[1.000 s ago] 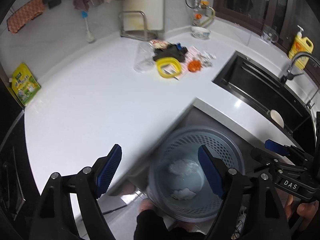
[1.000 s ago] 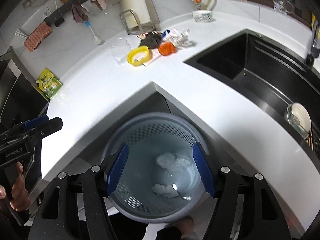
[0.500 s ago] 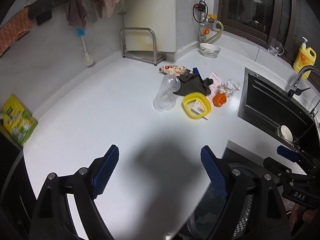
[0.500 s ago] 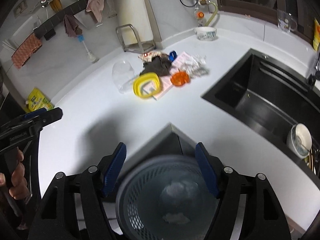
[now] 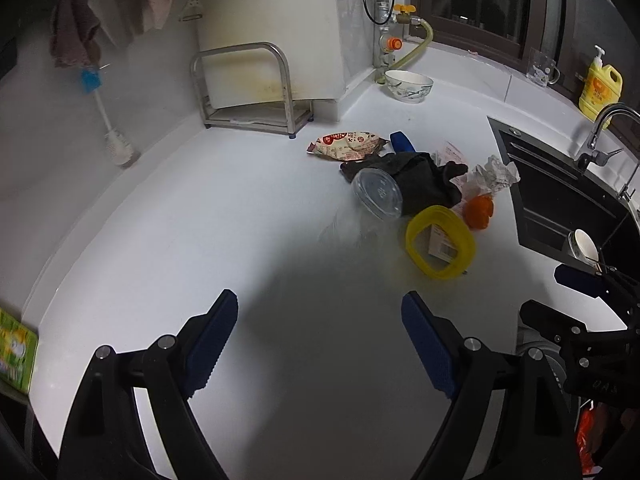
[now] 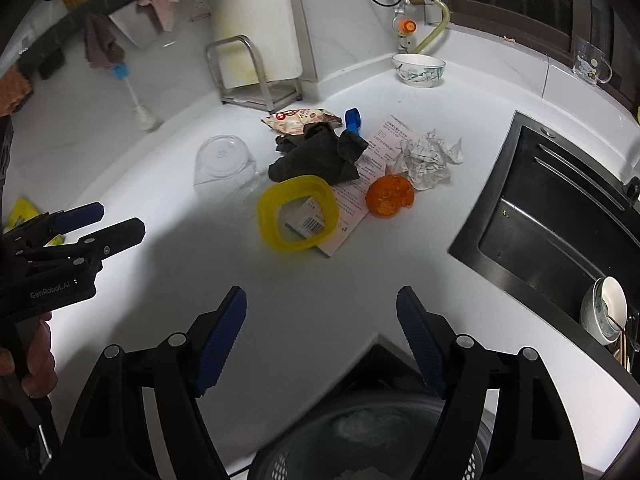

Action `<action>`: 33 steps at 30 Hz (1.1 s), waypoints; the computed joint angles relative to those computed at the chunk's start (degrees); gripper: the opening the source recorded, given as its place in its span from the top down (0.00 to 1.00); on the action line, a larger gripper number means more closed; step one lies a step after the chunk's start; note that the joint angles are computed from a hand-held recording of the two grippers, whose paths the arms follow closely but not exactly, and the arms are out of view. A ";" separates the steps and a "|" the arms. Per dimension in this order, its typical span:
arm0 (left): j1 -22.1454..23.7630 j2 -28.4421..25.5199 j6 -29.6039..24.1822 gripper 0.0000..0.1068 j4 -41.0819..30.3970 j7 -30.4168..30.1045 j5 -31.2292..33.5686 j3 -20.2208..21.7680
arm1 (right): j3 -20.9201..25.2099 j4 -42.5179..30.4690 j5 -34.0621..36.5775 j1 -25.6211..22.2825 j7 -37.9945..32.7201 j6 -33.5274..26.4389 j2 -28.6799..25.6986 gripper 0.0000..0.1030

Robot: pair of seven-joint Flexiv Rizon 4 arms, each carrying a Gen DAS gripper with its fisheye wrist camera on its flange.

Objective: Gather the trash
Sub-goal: 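Move the right tool to the yellow plastic lid and close on it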

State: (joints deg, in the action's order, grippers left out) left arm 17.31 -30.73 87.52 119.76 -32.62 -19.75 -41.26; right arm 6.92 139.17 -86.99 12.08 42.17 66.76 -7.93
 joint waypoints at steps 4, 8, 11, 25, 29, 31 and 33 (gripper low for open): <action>-0.68 -3.85 0.44 0.23 -3.34 1.71 1.34 0.14 | -0.88 -2.81 0.18 0.35 -0.48 -0.72 -3.37 0.27; -0.49 -6.55 -0.62 0.23 -5.89 2.74 2.16 -0.19 | -2.03 -5.40 -2.19 -0.03 0.71 -0.06 -6.20 0.27; -0.83 -7.93 -1.72 0.23 -7.60 3.32 2.07 0.37 | -2.45 -7.00 -2.11 0.16 -0.03 -1.38 -7.82 0.27; -0.92 -9.66 -3.74 0.23 -9.18 6.52 -1.58 0.63 | -4.07 -11.89 2.87 1.31 -7.89 -1.30 -13.32 0.25; -0.99 -9.73 -3.99 0.23 -9.16 6.63 -2.47 0.54 | -4.94 -12.64 5.03 1.46 -10.22 0.31 -14.68 0.25; -1.01 -9.71 -3.96 0.23 -9.06 6.76 -2.69 0.51 | -5.58 -12.92 5.12 1.52 -10.10 1.25 -15.11 0.25; -1.16 -9.77 -4.10 0.23 -9.09 6.88 -2.87 0.56 | -6.11 -13.14 4.75 1.49 -9.82 1.96 -15.33 0.25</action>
State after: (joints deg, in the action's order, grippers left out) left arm 16.16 -40.50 83.42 110.67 -25.74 -22.62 -40.71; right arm 0.80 126.03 -82.24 13.57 32.35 68.72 -23.25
